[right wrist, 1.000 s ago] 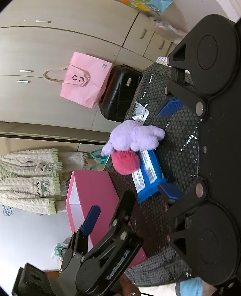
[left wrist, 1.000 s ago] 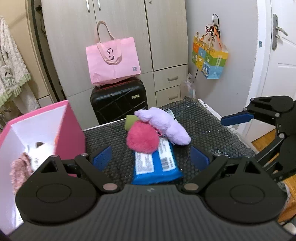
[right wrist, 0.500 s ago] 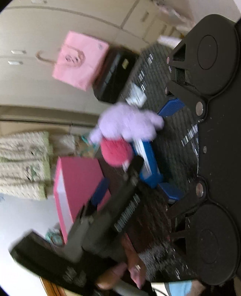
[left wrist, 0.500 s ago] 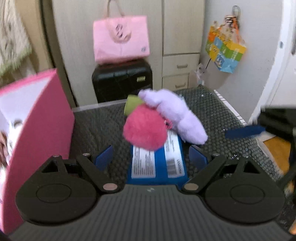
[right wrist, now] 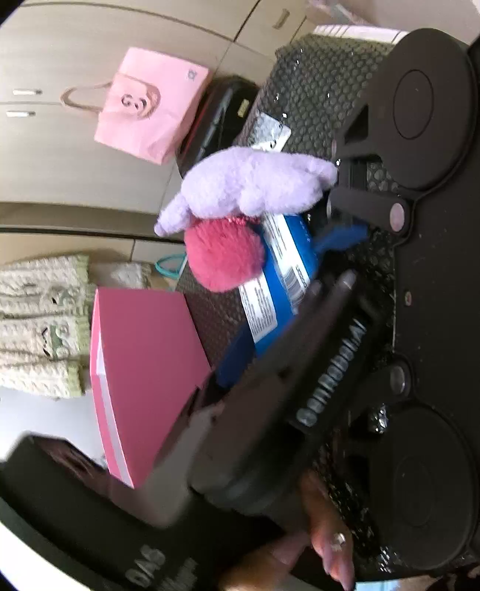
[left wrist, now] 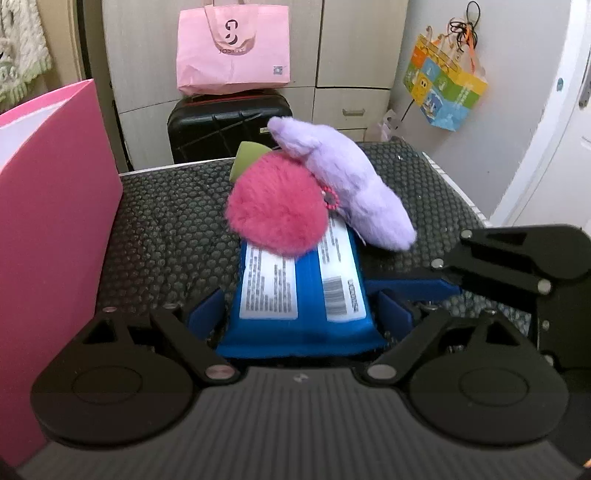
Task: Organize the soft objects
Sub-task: 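Grasp the blue wipes pack with the left gripper and lift it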
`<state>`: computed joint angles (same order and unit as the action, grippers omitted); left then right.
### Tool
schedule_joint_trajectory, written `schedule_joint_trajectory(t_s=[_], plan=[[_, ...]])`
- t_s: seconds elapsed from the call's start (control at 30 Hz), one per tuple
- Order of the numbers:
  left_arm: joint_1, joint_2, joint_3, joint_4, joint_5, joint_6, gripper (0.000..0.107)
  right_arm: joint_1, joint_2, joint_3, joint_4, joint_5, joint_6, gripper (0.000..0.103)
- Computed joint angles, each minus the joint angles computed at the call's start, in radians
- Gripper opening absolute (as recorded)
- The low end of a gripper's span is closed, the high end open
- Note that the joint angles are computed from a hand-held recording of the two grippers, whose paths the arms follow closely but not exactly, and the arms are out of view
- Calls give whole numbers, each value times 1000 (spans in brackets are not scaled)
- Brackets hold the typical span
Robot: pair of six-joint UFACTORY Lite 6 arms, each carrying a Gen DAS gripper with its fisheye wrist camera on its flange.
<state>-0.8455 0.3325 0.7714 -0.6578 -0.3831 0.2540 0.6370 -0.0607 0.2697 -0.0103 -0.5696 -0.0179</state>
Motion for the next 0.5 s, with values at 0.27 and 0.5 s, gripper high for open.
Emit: schedule_joint_trajectory(t_s=[0.27,0.5], plan=[[34,-125,-97,197,78,-172,74,177,-86,-59,356,-19,-202,40],[71,-303,-174,498,245,-479,74,360,-285,-93,753,81,-429,41]])
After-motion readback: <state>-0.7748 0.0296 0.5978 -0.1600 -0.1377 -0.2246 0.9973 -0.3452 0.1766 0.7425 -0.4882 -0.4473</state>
